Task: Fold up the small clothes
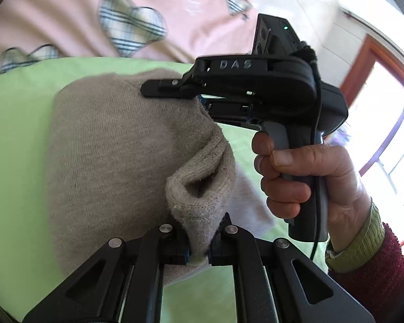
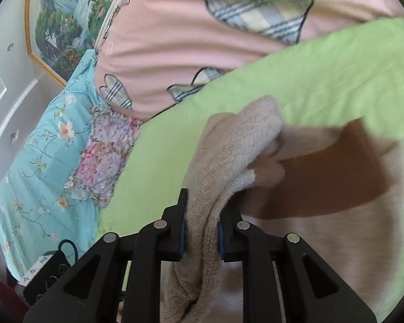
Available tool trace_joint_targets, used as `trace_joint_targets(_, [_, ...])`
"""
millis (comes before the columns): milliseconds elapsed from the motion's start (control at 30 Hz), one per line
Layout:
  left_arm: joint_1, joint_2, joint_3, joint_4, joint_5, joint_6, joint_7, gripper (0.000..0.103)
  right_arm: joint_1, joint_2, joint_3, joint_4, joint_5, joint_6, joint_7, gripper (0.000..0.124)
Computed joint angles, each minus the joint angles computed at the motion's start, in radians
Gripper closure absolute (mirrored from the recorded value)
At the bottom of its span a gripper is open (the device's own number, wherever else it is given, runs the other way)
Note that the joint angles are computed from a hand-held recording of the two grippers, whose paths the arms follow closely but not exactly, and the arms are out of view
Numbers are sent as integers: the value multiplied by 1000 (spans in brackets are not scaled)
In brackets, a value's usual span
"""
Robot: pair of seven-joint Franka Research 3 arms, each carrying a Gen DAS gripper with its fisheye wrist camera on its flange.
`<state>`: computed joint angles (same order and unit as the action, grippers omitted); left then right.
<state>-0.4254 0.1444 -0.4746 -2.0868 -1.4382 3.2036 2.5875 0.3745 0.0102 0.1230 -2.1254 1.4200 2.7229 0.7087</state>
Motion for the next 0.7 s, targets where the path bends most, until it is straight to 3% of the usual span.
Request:
trace_joint_targets(67, [-28,48,11,26,133,-11,-113,96,-18,-33,-19,-59,-12,9,20,105])
trace_joint_targets(167, [-94,114,78,55,376,-68,-346,96,-34,-46,-36,-121,-64,33,78,105])
trace_joint_targets(300, [-227,163,212,65,642,-75,-605,96,-48,-34,-45,-164,-93,44,96,105])
trace_joint_targets(367, [-200,165,180,68,655,-62,-619,96,-52,-40,-46,-167,-53,42,46,105])
trace_joint_targets(467, [-49,175,11,84,581,-42,-529,96,-43,-70,-40,-170,-20,91,-35,106])
trace_joint_targets(500, [-33,180,-5,89,588,-42,-532,96,-40,-76,-41,-169,0,101,-68,106])
trace_joint_targets(600, [-95,205,81,116,712,-100,-656,95,-41,-51,-40,-171,-98,141,9,106])
trace_joint_targets(700, [-53,233,49,134,741,-117,-680,94,-46,-24,-42,-174,-99,140,21,106])
